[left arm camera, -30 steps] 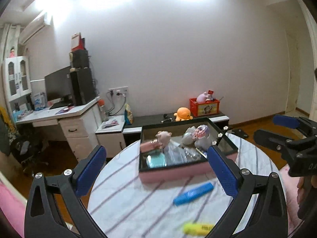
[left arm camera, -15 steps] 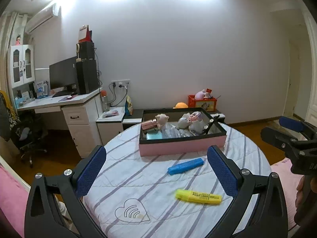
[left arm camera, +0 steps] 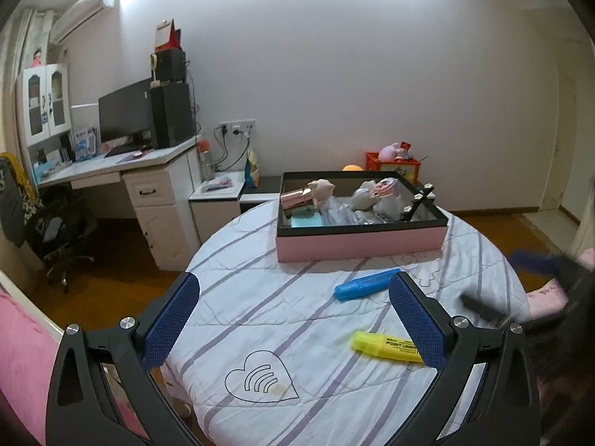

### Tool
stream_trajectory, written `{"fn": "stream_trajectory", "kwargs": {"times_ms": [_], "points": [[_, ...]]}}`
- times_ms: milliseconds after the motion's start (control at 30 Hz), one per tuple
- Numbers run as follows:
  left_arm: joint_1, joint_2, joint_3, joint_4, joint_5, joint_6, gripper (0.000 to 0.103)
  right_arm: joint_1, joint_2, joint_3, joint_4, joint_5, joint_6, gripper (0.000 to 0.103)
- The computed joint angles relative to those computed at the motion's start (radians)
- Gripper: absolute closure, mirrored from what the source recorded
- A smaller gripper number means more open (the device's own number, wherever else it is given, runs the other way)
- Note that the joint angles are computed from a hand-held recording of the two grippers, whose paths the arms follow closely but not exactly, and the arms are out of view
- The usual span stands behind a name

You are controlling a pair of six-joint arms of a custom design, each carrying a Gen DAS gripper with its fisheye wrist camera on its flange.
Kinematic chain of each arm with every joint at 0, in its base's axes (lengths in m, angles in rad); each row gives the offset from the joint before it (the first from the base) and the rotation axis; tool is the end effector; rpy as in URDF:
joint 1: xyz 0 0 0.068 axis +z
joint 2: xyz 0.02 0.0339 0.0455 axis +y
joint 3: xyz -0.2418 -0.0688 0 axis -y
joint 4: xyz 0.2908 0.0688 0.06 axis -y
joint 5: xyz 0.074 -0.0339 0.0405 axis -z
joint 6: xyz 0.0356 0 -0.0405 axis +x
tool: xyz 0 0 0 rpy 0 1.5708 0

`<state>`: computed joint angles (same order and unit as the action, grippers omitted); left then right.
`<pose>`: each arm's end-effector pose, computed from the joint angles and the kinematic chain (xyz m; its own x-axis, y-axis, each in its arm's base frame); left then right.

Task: Organize rigid objects
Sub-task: 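Move both tools back toward the blue and yellow highlighters, then grasp the yellow highlighter with the right tool while the left tool grasps the blue highlighter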

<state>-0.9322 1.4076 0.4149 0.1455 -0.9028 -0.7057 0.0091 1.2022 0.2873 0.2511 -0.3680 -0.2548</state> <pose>0.1735 -0.1869 0.0693 -0.4616 -0.0521 -0.8855 -0.1470 0.9890 0.0184 0.2421 0.0150 0.0791 -0.5226 -0.2399 -0.8181 -0.4377 0.8990 0.0160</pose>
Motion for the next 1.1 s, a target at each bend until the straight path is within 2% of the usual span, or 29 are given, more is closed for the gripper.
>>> {"fn": "stream_trajectory", "kwargs": {"times_ms": [200, 267, 467, 567, 600, 667, 733, 800, 1000, 1100], "points": [[0.045, 0.032, -0.004, 0.02, 0.074, 0.015, 0.0, 0.147, 0.383, 0.138, 0.074, 0.135, -0.046, 0.0], [0.058, 0.051, 0.001, 0.012, 0.086, 0.014, 0.0, 0.169, 0.444, 0.17, 0.077, 0.158, -0.045, 0.0], [0.09, 0.075, 0.008, 0.004, 0.116, 0.007, 0.0, 0.171, 0.499, 0.218, 0.052, 0.145, -0.033, 0.003], [0.094, 0.093, 0.02, 0.007, 0.123, 0.017, 0.0, 0.164, 0.524, 0.243, 0.018, 0.096, -0.052, 0.025], [0.095, 0.101, 0.027, 0.006, 0.126, 0.019, 0.0, 0.168, 0.534, 0.252, 0.014, 0.095, -0.056, 0.037], [0.093, 0.121, 0.041, 0.005, 0.13, 0.024, 0.0, 0.163, 0.525, 0.242, 0.02, 0.099, -0.062, 0.046], [0.092, 0.143, 0.06, -0.003, 0.136, 0.026, 0.0, 0.137, 0.51, 0.24, 0.001, 0.068, -0.069, 0.068], [0.091, 0.157, 0.068, 0.0, 0.142, 0.032, 0.0, 0.102, 0.504, 0.244, -0.022, 0.04, -0.078, 0.075], [0.106, 0.241, 0.125, 0.028, 0.193, 0.064, 0.0, -0.056, 0.496, 0.264, -0.046, 0.001, -0.092, 0.076], [0.13, 0.313, 0.176, 0.057, 0.251, 0.118, 0.0, -0.131, 0.531, 0.308, -0.056, 0.001, -0.104, 0.076]]}}
